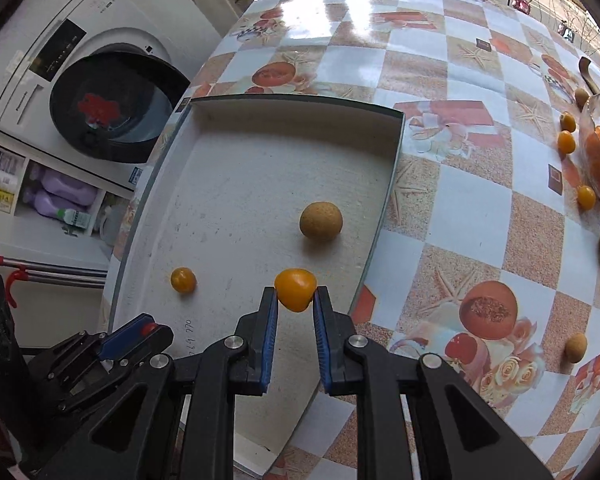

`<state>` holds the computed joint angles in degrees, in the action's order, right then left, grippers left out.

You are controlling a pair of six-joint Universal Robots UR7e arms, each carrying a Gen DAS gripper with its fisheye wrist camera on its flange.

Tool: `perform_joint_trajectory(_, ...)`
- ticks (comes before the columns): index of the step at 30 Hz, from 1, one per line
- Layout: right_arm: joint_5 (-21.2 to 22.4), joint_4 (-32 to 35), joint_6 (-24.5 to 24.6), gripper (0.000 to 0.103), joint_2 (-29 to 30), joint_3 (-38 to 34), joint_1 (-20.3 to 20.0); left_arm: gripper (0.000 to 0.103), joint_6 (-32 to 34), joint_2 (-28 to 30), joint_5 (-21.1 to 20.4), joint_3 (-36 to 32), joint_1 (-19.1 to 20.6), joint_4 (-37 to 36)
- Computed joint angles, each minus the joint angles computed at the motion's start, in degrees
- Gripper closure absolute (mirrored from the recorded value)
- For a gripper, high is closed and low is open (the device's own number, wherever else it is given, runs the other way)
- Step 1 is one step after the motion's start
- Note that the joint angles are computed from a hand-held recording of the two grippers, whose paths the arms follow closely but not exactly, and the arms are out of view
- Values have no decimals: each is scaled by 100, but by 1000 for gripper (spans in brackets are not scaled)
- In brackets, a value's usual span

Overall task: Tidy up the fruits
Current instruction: 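Carry both fruits into the white tray and open both grippers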

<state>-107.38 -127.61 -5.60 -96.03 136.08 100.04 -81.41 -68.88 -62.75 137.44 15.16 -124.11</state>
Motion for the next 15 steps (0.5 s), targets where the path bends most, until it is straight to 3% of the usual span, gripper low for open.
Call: perform_joint_trajectory(15, -386, -515, -71, 83, 627, 195, 122, 79, 168, 320, -58, -82, 62, 340)
